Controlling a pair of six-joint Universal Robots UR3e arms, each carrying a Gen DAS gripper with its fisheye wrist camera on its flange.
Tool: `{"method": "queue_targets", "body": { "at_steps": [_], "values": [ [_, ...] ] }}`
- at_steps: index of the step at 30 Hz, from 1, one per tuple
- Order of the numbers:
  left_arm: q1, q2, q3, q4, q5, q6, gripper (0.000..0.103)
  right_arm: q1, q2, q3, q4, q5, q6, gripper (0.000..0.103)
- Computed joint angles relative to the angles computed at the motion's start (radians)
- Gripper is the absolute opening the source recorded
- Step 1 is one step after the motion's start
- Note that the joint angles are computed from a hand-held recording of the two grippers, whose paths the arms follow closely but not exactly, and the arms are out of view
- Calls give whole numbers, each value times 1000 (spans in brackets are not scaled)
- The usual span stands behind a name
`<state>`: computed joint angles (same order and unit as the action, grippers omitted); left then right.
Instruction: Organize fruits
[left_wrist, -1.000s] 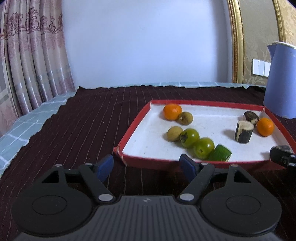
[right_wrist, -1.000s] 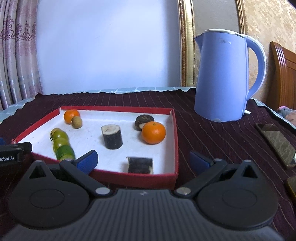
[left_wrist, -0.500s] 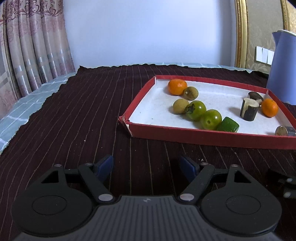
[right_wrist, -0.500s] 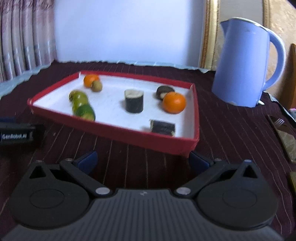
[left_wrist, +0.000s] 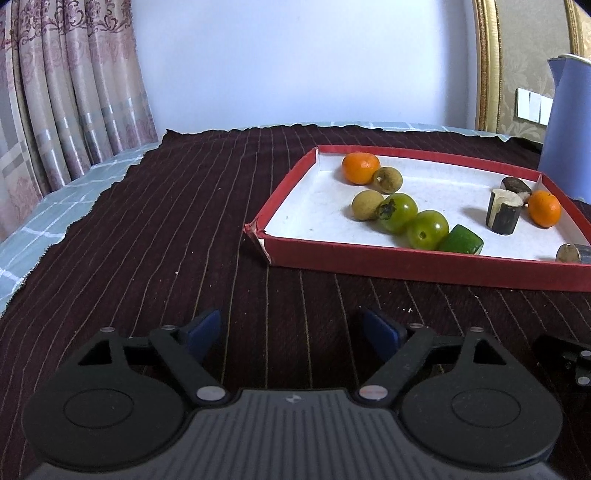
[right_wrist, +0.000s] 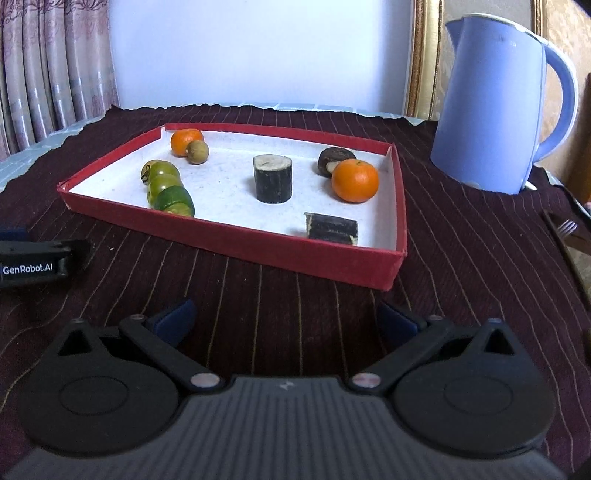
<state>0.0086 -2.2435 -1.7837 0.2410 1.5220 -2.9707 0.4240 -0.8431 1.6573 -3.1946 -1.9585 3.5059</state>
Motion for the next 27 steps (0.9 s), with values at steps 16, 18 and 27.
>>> {"method": "queue_targets", "body": {
  "at_steps": [16,18,27],
  "values": [
    [14,0,13,-35,-18,-36,92,-1,3,-3,-2,2,2,103],
    [14,0,13,-35,-18,-36,92,-1,2,-2,-2,3,1,103],
    [13,-1,11,-27,-16,-31,92,-2,2,0,-3,3,1,103]
  ]
}}
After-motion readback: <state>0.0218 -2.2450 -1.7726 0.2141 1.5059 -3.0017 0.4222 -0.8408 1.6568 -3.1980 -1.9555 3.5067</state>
